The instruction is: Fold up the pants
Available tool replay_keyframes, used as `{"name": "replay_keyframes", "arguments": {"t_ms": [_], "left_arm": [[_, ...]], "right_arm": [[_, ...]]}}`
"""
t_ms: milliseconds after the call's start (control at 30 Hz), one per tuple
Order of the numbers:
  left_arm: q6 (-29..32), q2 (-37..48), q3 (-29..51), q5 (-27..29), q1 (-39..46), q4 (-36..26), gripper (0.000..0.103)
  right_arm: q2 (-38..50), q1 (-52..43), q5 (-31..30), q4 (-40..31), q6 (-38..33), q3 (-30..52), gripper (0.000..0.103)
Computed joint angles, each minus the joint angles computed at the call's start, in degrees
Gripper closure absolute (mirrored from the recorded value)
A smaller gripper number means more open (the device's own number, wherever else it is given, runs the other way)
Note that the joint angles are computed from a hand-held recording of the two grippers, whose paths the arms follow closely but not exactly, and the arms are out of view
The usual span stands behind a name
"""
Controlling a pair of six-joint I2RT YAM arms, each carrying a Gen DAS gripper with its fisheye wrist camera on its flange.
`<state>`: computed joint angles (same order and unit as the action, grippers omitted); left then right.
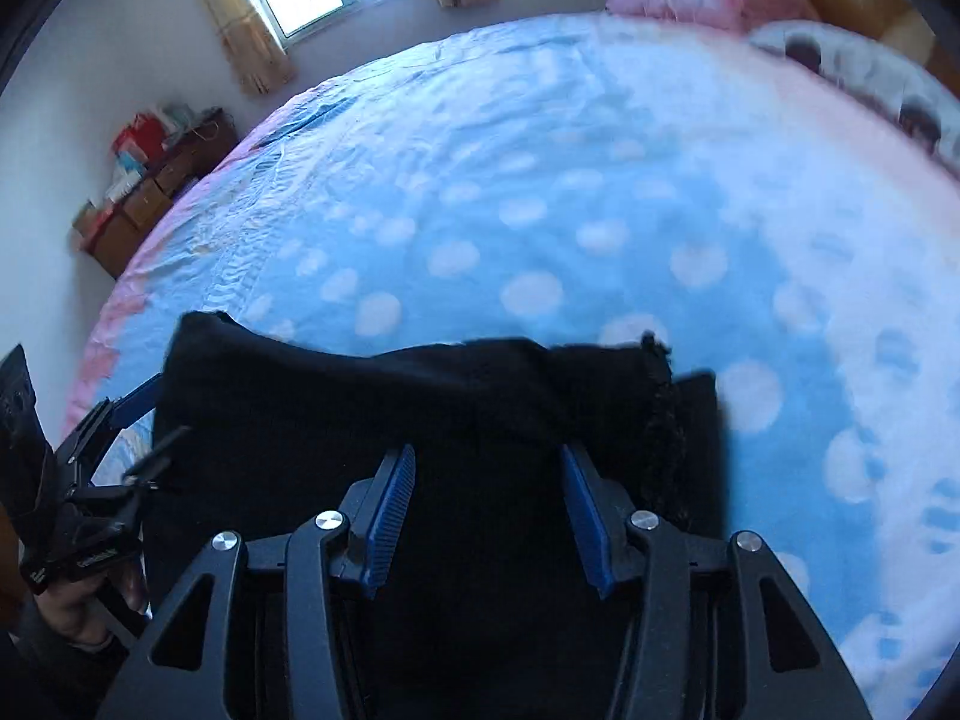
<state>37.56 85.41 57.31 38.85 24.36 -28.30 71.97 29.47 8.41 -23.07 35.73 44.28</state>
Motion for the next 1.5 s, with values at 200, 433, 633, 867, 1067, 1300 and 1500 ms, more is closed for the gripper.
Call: {"name": "replay_keyframes", "arguments": {"t_ms": [200, 433, 633, 867, 1067, 1300, 1500], "left_arm": [[-0.84, 1.10, -0.40, 0.01, -0.29, 0.70, 0.011], [-2.49, 0.66, -1.20, -0.56, -1.08, 1.94, 0.010], [-1.55, 0.39, -0.75, -1.19, -0.92, 1.55, 0.009], [-0.73, 2.36, -0.08, -3.75, -3.32, 1.50, 0.000], [-0.39, 3.93, 2.44, -4.19, -3.42, -0.65, 0.000], [0.31, 3.40, 2.53, -5.44, -3.48, -0.68, 0.000], [-1.24, 3.02, 4.04, -6.24, -4.94, 0.17, 0.000]], "right_arm": [[-15.92, 3.55, 7.84, -4.02, 3.42, -5.33, 0.051], [-15.38, -5.52, 1.04, -3.09, 2.33, -7.21, 0.051], [-13.63, -4.01, -2.82, 0.76, 0.94, -7.50, 0.098], [-11.31, -4.21, 2.30, -2.37, 1.69, -8.27, 0.099], [-10.22, -5.08, 1.76, -2.71, 1.61, -7.59, 0.097], [-13.86, 6.01, 22.04, -15.24, 7.92, 0.49, 0.059], [-7.81, 9.30, 16.21, -8.08, 1.28, 5.21, 0.058]]}}
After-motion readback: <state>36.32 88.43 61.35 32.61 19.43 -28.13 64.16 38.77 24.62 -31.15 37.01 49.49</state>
